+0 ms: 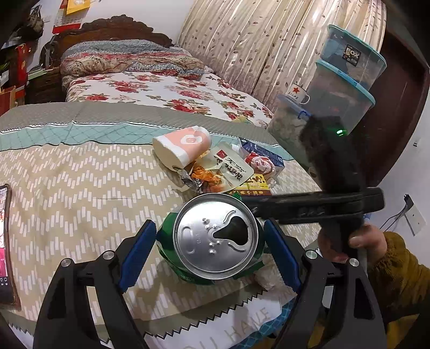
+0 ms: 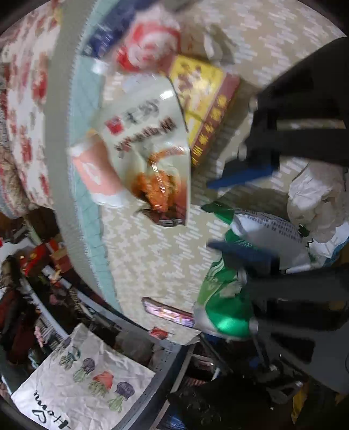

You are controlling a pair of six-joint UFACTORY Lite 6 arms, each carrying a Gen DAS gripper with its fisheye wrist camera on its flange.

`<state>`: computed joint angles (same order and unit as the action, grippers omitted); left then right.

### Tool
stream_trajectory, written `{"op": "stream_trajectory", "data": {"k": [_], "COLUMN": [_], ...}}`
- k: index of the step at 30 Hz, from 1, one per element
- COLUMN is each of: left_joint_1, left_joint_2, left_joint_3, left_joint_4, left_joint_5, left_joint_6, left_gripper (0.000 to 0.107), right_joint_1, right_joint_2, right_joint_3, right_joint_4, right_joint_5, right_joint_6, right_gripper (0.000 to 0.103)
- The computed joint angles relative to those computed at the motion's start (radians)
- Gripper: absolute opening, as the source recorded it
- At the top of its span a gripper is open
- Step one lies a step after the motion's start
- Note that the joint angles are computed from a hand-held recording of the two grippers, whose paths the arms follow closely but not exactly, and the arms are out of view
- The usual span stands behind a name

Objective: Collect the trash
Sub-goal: 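Grasp the green and white snack wrapper with the right gripper, then carry can and wrapper to the beige wastebasket and open both grippers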

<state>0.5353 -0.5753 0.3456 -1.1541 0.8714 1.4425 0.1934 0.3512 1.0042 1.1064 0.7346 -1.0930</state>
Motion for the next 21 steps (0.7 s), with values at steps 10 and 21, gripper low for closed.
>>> {"op": "stream_trajectory", "data": {"k": [10,21], "left_joint_1": [-0.097,-0.865], "left_joint_2": [0.035,0.370], "left_joint_3": [0.144,0.544], "left_joint_4": [0.003,0.144], "left_joint_5": [0.004,-0.441], "left_joint_6": [-0.126,-0.520], "left_gripper": [0.077,0.076], "right_joint_1": [-0.236,-0.871], "right_joint_2": [-0.182,-0.134], "right_joint_3": [-0.160,-0.117], "right_joint_4": [0.252,0.178], "right_joint_5": [0.144,0.361], "right_joint_6": [-0.245,-0.403], "right_gripper": [0.011,0.011]}}
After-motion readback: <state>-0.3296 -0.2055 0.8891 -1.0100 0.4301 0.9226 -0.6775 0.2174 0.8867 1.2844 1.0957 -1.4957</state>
